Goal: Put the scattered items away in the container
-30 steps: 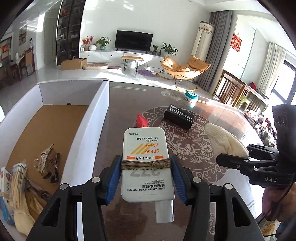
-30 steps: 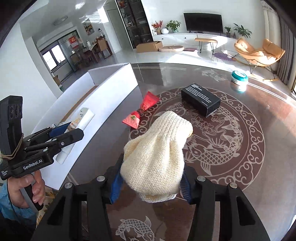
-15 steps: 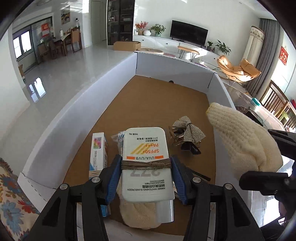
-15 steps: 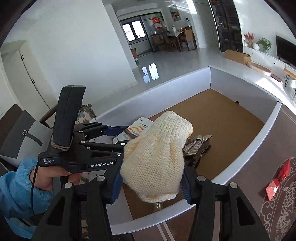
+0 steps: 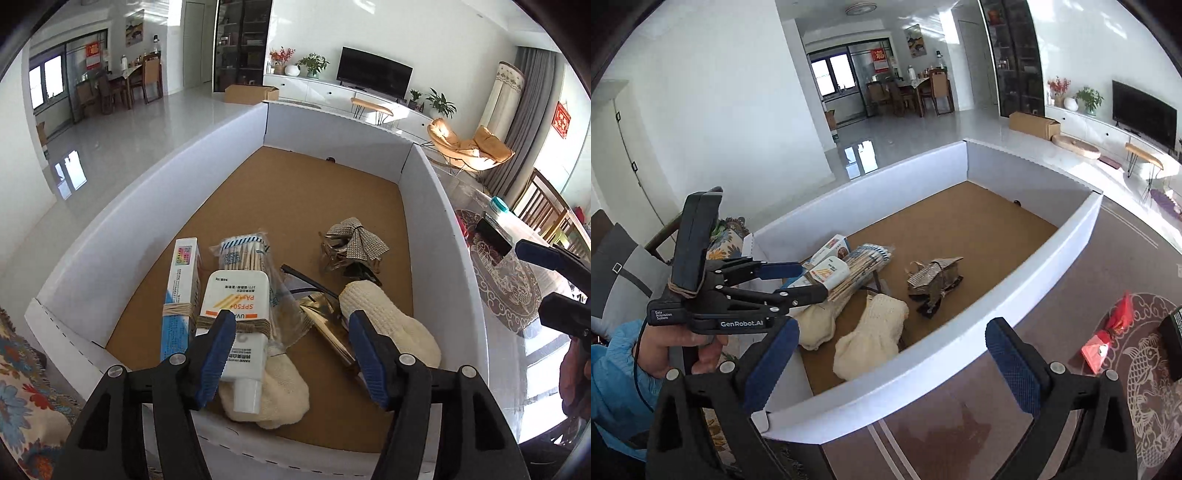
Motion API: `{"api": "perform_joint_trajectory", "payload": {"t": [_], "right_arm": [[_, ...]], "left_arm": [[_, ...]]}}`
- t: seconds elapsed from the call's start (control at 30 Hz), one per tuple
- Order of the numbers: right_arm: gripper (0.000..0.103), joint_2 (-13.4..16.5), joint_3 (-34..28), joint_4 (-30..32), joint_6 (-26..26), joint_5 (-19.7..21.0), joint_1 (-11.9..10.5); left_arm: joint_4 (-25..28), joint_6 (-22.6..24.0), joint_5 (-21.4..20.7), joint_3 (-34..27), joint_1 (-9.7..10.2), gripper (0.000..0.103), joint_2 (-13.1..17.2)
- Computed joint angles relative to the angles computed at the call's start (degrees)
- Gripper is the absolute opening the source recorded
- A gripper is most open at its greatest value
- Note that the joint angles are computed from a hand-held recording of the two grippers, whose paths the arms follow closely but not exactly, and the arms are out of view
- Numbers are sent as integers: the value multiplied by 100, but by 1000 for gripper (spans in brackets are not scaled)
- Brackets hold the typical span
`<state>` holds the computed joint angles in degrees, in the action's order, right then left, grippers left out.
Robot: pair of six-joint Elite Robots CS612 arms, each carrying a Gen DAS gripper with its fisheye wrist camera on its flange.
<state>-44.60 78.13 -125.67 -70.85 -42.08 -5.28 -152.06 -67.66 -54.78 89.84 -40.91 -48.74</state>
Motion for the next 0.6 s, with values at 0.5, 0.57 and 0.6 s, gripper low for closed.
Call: {"api": "perform_joint_trajectory", "payload": {"t": [0.5, 0.57, 0.6], "right_arm": [[103, 424, -128, -1651, 2924, -933, -1686], [103, 398, -83, -1778, 3041, -959, -1718], [103, 386, -52, -1902, 3048, -1101, -1690]], "left_arm": [[89, 903, 94, -860, -578, 70, 255], [216, 1106, 200, -1158, -620, 84, 399], [266, 1216, 210, -1328, -633, 85, 489]]}}
